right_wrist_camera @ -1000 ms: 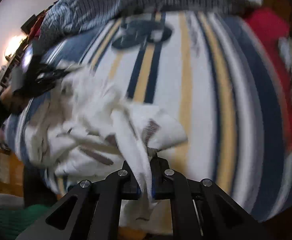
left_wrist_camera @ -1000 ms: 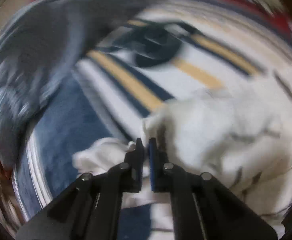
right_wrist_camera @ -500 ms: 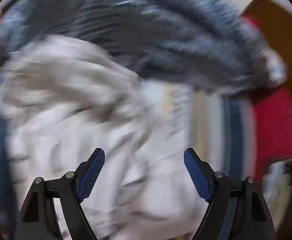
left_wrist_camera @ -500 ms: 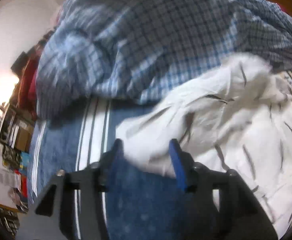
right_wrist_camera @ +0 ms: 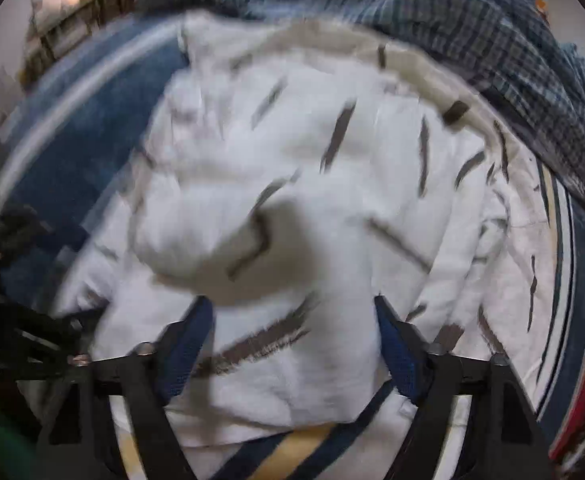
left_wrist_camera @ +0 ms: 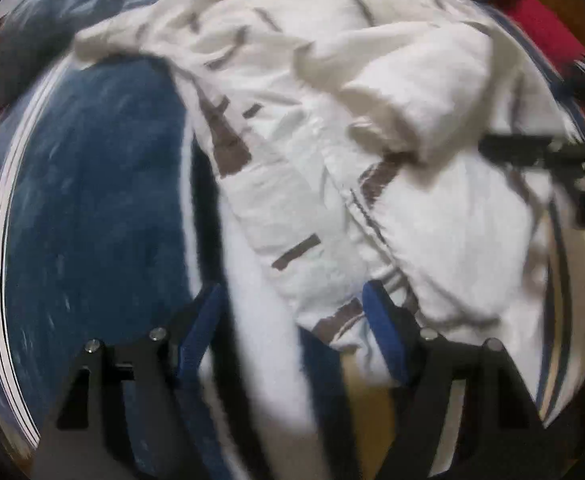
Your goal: Fold clothes
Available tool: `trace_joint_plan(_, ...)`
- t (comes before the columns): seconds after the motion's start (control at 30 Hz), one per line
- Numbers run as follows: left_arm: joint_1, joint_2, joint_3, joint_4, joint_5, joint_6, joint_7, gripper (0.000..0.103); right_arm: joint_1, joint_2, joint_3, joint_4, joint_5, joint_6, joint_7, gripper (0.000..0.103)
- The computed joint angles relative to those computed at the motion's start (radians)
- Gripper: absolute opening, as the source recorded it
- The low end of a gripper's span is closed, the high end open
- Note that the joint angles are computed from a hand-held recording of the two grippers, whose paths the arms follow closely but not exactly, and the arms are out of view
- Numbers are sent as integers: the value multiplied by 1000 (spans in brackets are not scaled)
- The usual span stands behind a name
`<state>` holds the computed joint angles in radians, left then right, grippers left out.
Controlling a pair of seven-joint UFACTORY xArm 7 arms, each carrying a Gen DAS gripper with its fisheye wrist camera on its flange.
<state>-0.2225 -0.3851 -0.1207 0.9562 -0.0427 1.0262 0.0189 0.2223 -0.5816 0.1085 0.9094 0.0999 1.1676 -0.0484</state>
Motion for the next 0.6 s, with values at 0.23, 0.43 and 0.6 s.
trace_joint_plan(0.23,64,-3,73,67,-46,71,-65,5,-115,-445,-158,-198,190,-6,212,8)
trace_joint_plan(0.43,200,-38,188,164,-14,165,22,4,-327,-781,-283,-219,-33,365,268,8)
trace_joint_plan(0.6,214,-84,221,150,-100,312,179,30,-368,-852,-269,-206,-85,561,223,16)
